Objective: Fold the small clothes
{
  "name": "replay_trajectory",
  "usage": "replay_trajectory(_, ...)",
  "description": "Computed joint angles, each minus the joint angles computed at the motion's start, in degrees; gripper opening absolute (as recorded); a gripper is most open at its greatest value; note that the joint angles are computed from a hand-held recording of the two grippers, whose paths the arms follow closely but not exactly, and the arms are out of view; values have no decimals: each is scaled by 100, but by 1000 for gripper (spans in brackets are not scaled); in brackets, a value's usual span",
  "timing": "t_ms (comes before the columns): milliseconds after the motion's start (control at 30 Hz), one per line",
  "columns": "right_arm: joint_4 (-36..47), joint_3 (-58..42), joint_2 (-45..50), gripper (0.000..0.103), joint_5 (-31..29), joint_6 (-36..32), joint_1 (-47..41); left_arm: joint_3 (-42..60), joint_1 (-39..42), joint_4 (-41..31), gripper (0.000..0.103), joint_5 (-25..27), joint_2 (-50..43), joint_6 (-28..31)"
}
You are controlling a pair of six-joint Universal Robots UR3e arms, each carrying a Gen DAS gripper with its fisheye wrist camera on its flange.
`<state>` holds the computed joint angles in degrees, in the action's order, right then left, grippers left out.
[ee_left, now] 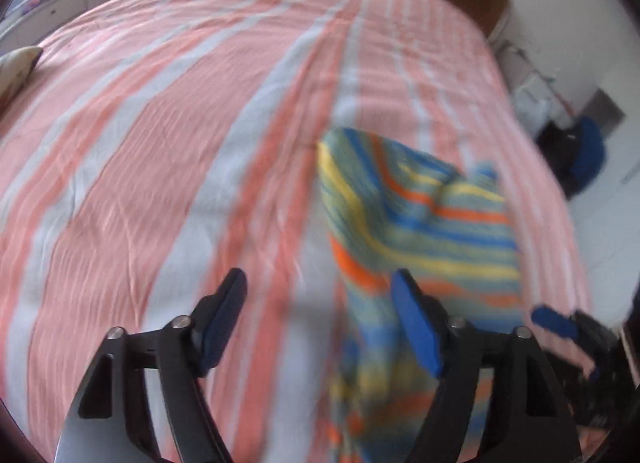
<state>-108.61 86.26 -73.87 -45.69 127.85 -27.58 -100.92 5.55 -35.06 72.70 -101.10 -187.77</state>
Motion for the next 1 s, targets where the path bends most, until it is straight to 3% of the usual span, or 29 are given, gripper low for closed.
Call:
replay_trajectory(33, 300, 202, -339, 54, 151, -299, -138, -373, -11, 42, 81, -58, 304, 132)
replay_trajectory(133, 868, 801, -976, 59, 139, -1017, -327, -301, -419, -239, 80, 687, 87, 183)
replay_trajectory(200, 493, 1295, -1106, 64, -404, -949, -164, -596, -390, -147, 80, 786, 286, 87)
replay_trajectory(233, -111, 1765, -1237, 64, -800, -750, -30, -617, -414, -279, 80, 884, 441, -2)
replay_trajectory(300, -427, 2313, -1793, 64, -737, -764, -168, -658, -524, -489, 83, 1138, 822, -124)
replay_trajectory(333, 30, 2260, -2067, 66, -611, -846, -305, -740, -613, -457, 86, 1271, 1036, -124)
replay_trajectory(400, 849, 2098, -2368, 82, -250, -1091, -633, -802, -895, -325, 96, 1716, 1272, -181)
replay_trajectory(433, 1040, 2188, -2687, 98, -56, -1156, -861, -798, -998, -283, 96, 1888, 1339, -180)
replay_trajectory(467, 1025, 2276, -2902, 103, 29, -1125, -985, -808, -1101, -265, 96, 2031, 1414, -179)
replay_trajectory(633, 645, 2284, -3100, 103, -24, -560, -995, -678, -1258, -306, 96, 2312, 1427, -131)
replay_trajectory(900, 507, 2372, -3117, 103, -151, -595, -1026, -508, -1449, -174, 98, 2716, 1164, 39)
replay_trajectory(933, 371, 2396, -3093, 103, -217, -532, -1003, -500, -1337, -140, 98, 2585, 1110, 111)
replay_trajectory(1000, -24, 2376, -2851, 103, -289, -320, -933, -500, -836, -101, 98, 1846, 1001, 274)
